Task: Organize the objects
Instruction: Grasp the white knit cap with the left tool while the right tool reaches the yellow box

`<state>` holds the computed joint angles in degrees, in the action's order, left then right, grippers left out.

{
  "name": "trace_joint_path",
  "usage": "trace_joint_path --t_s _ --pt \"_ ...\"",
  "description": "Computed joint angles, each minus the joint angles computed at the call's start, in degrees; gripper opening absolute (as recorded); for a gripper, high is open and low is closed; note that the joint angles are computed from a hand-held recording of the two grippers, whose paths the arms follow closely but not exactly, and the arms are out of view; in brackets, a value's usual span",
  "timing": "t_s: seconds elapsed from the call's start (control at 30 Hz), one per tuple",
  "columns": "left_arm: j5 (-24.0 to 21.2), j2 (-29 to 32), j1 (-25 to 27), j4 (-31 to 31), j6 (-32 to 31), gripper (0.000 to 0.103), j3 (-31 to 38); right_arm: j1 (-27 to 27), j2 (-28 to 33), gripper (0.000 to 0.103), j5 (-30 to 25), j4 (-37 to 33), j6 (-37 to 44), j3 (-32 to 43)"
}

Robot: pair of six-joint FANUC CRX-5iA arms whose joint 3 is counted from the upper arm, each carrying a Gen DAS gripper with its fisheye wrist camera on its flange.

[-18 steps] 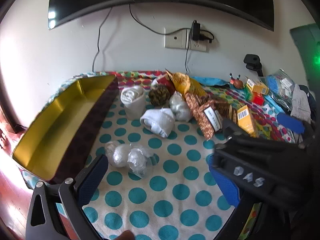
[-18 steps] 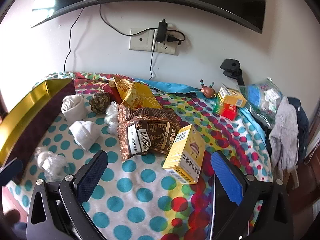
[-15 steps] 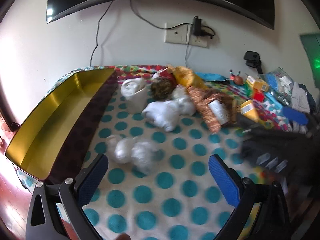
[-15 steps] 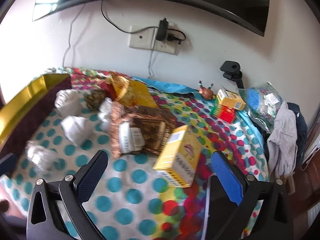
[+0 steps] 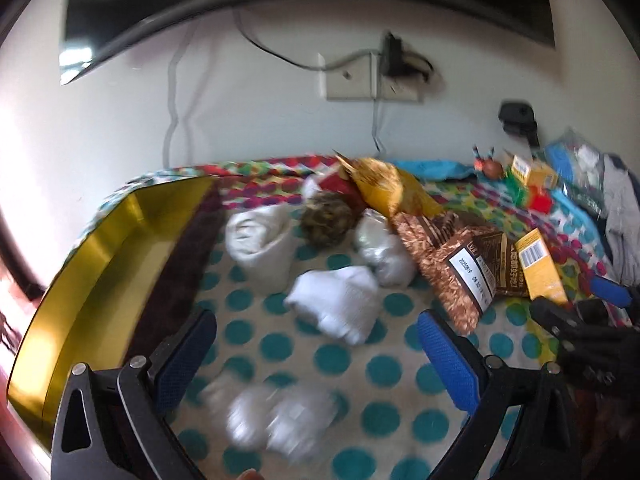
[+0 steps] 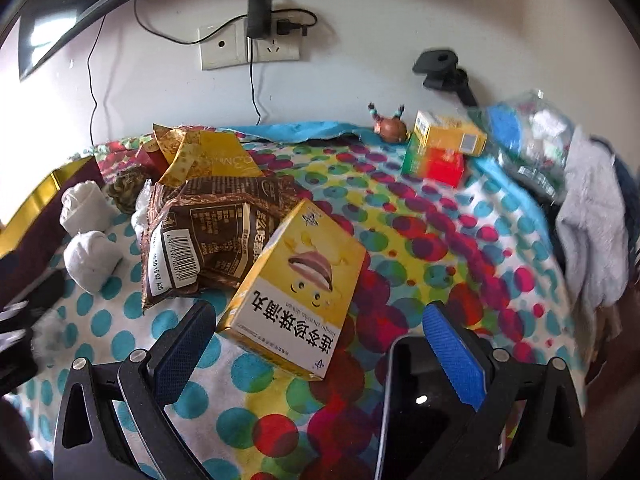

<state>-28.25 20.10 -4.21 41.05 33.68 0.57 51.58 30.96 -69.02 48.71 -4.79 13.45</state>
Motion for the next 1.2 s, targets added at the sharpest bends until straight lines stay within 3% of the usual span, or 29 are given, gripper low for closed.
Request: trace_joint_path --t_s 0.1,0.2,0.23,0.3,0.47,0.73,0.93,1.0,1.2 --pt "-4.69 4.06 -0.22 -6.54 7.17 0.101 6.57 -0.2 -1.37 0.103 1.77 -0.32 -2.22 -1.83" --pt "-10.68 7.8 -0.32 -12.28 13.92 0.077 13.18 -0.43 -2.85 0.103 4.54 -0.13 -4.86 -4.15" --pt "-14.35 9.58 -0.32 -14.9 16.51 0.063 16.62 -0.5 -3.32 0.103 5.63 -0.05 -5.91 -4.9" --pt "-17.18 10.81 -0.04 -15.05 17.11 0.057 18.56 -0.63 -3.85 0.103 7.41 -0.12 -7.09 -5.75" --pt "-17.21 10.89 0.32 -14.94 18.33 0.041 18.54 -0.44 -3.45 0.103 8.37 1.0 -6.93 -5.84" --pt "-12.53 7.7 0.23 -13.7 16.87 0.035 13.98 -0.25 -3.32 0.103 8.2 0.76 -5.8 -5.49" --pt "-8.62 2.37 1.34 -5.61 8.85 0.034 6.47 -1.34 -8.87 0.103 14.29 1.29 -14.87 -12.21" --pt "-7.41 0.67 1.59 -3.98 7.01 0.034 4.08 -1.54 -9.25 0.103 14.07 1.81 -17.13 -12.38" --pt "-6.53 -2.12 2.5 -1.03 3.73 0.034 -0.83 -1.51 -3.62 0.103 8.23 -1.69 -6.5 -2.5"
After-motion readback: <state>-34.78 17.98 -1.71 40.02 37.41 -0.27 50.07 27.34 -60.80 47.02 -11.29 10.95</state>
